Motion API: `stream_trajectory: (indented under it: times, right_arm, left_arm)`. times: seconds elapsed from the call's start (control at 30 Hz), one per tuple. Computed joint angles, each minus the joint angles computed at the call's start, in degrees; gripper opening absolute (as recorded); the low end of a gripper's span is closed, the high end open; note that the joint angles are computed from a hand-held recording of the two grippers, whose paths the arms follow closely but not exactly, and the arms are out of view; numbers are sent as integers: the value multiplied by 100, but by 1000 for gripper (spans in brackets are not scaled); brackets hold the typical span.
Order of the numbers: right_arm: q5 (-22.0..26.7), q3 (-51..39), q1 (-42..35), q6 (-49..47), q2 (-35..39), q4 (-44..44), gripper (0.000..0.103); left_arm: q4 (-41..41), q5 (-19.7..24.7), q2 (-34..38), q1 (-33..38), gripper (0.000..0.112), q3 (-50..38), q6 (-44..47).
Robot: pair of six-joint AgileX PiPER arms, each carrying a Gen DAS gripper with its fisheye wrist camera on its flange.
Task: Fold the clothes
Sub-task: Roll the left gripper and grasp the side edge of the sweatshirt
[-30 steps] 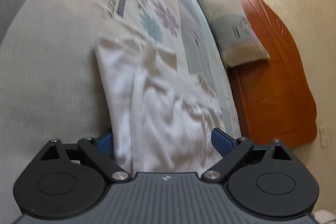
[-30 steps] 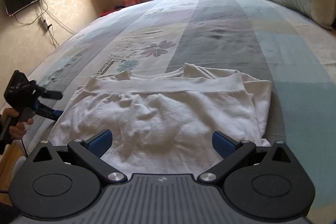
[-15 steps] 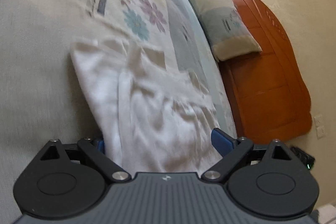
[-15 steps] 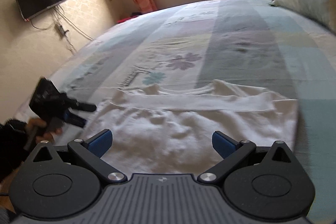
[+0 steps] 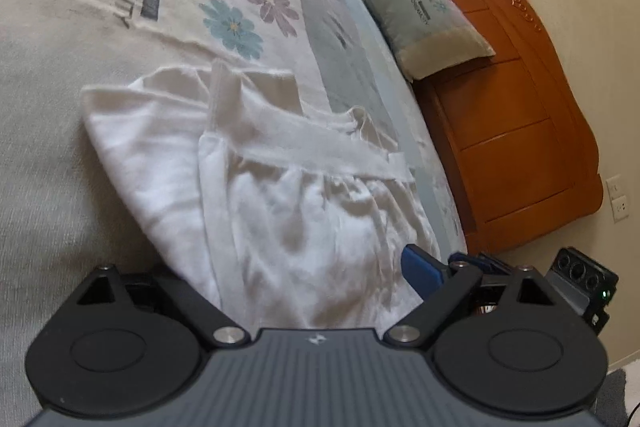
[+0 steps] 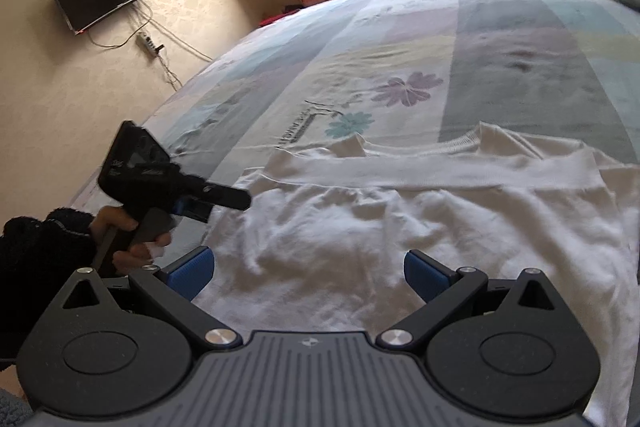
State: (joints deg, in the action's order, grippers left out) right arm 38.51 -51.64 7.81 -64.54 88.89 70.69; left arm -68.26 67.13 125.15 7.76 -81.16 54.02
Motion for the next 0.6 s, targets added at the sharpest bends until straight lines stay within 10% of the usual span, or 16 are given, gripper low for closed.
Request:
stream_trajectory:
  times: [0.27, 0.33, 0.47, 0.6]
  right_arm:
    - [71, 17, -173, -88, 193, 325, 103]
    - [57, 37, -189, -50, 216, 415, 103]
    - [114, 41, -297, -136, 239, 535, 103]
    - [196, -211, -280, -118, 514, 715, 103]
  left_arm:
    - [-45, -169, -58, -106, 87, 116, 288]
    - [107, -461, -211, -212, 77, 188, 225]
    - [930, -1248, -615, -392, 16, 344, -348]
    - [1203, -1693, -844, -585, 17, 518, -461]
